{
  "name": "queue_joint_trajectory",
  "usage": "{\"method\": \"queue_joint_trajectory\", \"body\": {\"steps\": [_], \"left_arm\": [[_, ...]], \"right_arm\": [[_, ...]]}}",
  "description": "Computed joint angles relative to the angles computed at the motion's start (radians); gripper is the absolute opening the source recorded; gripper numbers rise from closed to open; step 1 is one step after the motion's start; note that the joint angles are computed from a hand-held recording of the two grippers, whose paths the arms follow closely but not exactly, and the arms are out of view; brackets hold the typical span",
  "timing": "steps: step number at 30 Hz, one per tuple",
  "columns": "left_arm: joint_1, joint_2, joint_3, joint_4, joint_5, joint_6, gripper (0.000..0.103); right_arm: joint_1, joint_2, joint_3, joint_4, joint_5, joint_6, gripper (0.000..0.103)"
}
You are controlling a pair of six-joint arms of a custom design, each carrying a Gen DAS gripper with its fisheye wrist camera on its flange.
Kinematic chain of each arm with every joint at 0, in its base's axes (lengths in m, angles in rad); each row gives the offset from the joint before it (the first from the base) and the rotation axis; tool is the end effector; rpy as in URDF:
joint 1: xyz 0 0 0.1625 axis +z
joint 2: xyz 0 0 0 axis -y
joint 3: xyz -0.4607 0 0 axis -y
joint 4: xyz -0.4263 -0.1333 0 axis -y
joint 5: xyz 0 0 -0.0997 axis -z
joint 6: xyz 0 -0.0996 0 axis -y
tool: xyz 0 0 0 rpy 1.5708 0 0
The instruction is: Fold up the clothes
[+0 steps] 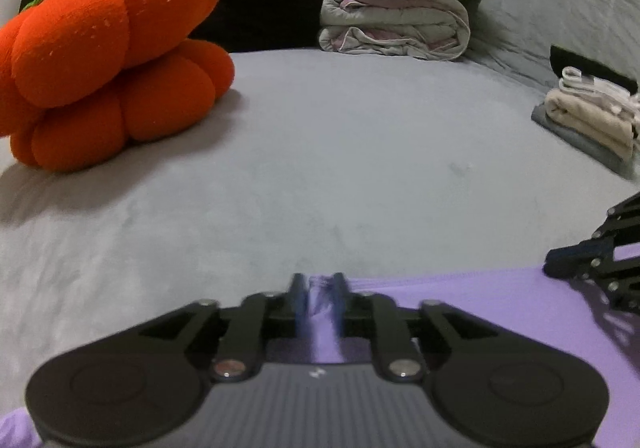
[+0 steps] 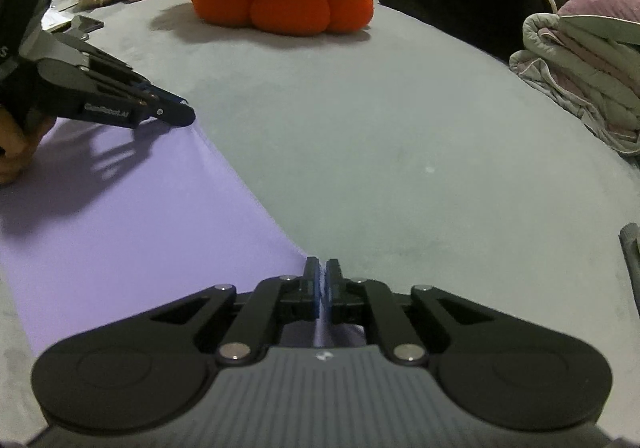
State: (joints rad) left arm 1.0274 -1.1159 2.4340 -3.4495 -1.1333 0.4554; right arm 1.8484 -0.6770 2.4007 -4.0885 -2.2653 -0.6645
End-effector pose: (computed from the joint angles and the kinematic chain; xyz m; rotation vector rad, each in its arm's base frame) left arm -0.0780 -0.4686 0.1402 1.1106 2.3869 -0.7813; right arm 0.1816 -0.3835 0.0472 0.7062 -2.1278 0.7578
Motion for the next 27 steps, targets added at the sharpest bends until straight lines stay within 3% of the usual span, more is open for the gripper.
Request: {"method": "queue_joint_trajectory", "body": {"steps": [1, 8, 13, 18, 22, 25, 26, 27], "left_arm": [[0.002, -0.012, 0.0, 0.004, -0.001, -0.006, 0.056], [0.059, -0.214, 0.0, 0.072, -0.031, -0.159, 0.057], [0.077, -0.36, 0.056, 0.069, 0.176, -0.306, 0.057], [0.059, -0.425, 0.129, 0.082, 0.354, -0.433, 0.057], [0.055, -0.434, 0.151, 0.146, 0.393, -0.501, 0.064], [0.053, -0.413, 0.159, 0.129, 0.385, -0.502, 0.074], [0.058, -0.403, 0.158, 0.123, 0.39, -0.487, 0.074], [0.052, -0.389, 0.16, 0.11, 0.418, -0.478, 0.066]], "right_arm": [[0.0, 0.001, -0.002, 0.001, -0.002, 0.015, 0.012], [0.01, 0.005, -0.01, 0.005, -0.019, 0.043, 0.013], [0.015, -0.017, -0.005, 0.022, -0.004, 0.097, 0.014], [0.059, -0.014, 0.001, -0.036, 0.01, 0.119, 0.018], [0.092, -0.024, 0.032, -0.028, 0.061, 0.19, 0.018], [0.133, 0.0, 0.038, -0.01, 0.027, 0.178, 0.018], [0.143, 0.005, 0.039, -0.007, 0.017, 0.165, 0.018], [0.151, 0.009, 0.04, -0.007, 0.008, 0.155, 0.018]]}}
